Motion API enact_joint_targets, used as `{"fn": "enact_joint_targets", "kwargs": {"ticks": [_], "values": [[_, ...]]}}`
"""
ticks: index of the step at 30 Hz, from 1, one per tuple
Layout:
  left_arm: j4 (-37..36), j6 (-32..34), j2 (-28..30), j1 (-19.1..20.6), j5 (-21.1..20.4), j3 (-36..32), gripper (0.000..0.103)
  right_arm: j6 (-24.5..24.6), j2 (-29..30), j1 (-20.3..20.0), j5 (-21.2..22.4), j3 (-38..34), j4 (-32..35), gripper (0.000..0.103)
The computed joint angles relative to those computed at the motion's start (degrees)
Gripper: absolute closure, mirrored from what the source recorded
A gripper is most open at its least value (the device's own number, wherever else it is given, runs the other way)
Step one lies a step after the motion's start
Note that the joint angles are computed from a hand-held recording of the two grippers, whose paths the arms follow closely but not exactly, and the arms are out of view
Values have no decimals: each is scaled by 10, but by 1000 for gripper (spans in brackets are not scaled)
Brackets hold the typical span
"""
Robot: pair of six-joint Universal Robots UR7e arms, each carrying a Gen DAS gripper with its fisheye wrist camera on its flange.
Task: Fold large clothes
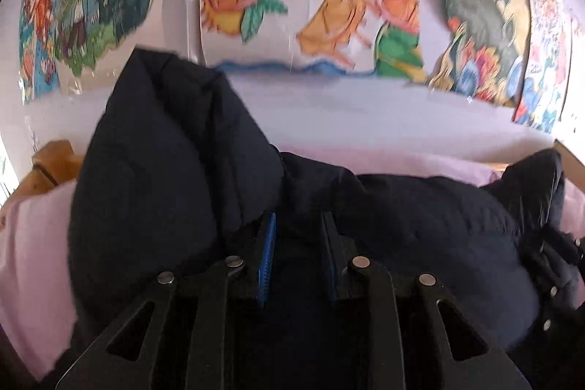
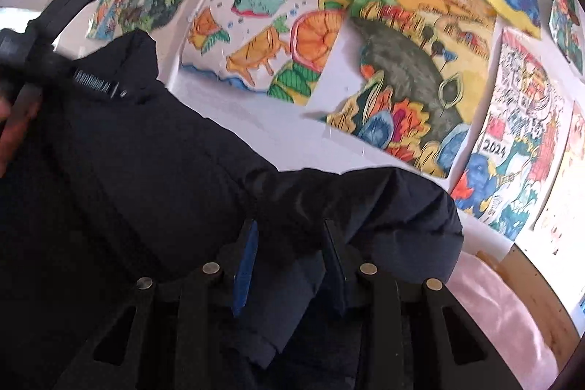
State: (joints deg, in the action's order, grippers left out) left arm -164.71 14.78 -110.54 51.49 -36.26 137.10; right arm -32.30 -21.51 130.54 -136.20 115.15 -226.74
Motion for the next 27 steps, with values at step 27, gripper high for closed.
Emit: {"fn": "enact_joint_targets", "kwargs": {"ticks": [27], "values": [[-176, 199, 40, -50, 19, -17, 71, -47, -23, -22, 9, -53, -23, 69]]}}
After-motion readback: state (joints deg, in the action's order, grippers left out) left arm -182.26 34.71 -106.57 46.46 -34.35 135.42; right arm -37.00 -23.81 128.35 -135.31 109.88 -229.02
